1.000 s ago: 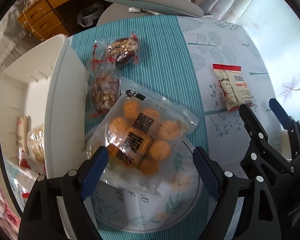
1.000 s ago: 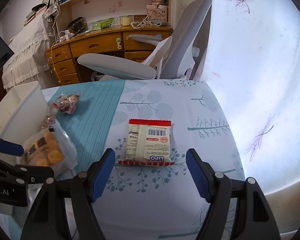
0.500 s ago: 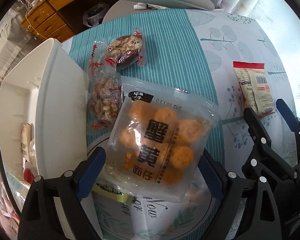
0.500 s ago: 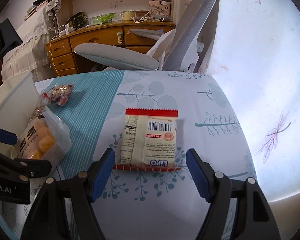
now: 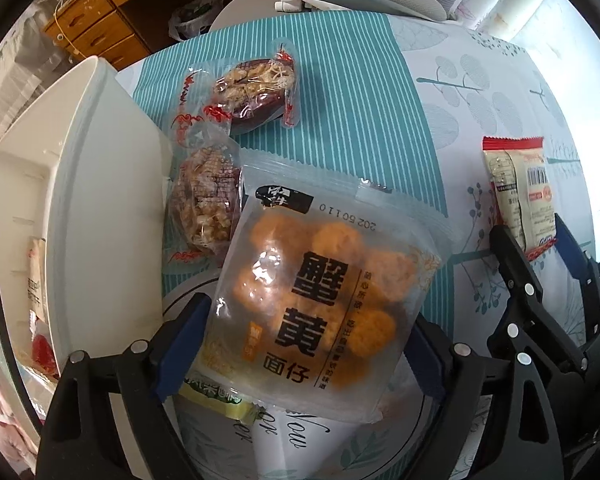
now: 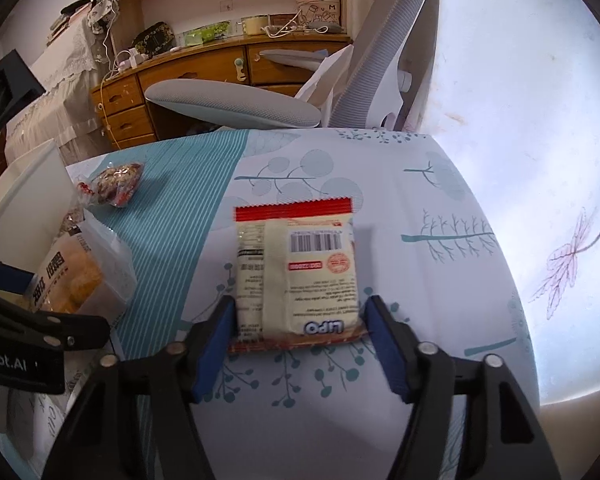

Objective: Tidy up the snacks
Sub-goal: 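Grasp the orange-ball snack bag with the left tool while the right tool grasps the LIPO packet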

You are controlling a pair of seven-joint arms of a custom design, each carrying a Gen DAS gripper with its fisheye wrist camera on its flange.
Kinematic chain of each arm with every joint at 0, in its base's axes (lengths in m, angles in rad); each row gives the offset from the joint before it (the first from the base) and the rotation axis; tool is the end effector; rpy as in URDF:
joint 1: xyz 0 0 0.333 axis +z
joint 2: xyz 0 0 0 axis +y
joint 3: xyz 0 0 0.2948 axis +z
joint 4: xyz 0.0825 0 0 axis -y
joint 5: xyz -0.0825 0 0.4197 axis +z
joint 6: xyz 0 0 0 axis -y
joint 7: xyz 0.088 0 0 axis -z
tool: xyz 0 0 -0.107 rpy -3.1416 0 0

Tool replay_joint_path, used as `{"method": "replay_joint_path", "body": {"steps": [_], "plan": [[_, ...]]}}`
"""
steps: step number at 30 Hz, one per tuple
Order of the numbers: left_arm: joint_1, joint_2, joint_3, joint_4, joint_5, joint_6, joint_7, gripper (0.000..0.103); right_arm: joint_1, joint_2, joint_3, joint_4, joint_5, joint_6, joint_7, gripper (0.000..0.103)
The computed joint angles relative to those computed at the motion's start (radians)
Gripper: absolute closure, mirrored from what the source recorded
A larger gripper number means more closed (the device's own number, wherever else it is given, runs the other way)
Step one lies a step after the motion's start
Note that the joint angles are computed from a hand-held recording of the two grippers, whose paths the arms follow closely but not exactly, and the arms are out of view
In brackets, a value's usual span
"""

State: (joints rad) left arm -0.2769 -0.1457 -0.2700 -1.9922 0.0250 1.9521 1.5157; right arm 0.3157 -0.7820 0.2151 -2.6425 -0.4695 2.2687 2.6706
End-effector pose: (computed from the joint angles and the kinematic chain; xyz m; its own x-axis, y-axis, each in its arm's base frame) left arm 0.4807 -0.2966 0.5017 -0.4753 -0.8780 -0.0571 -0.8719 0.4787 -0.1030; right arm 0.3531 0.1936 0.4940 -0.3593 -0.9331 0.0119 -0.7320 0.2739 -0.6238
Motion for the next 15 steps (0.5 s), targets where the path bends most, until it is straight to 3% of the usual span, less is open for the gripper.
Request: {"method": "replay_joint_path", "body": {"steps": [8, 15], "plan": [[0.012, -0.014, 0.013, -0.024, -0.042, 0.023, 0.001, 0.02, 0.007, -0.024, -0.015, -0.013, 0.028, 0.007, -0.001, 0.048], [0.02, -0.03, 0.015, -0.03, -0.057, -0.01, -0.013, 0.021, 0.023, -0.032, -0.031, 0.013, 0.109, -0.074, 0.002, 0.051]]}}
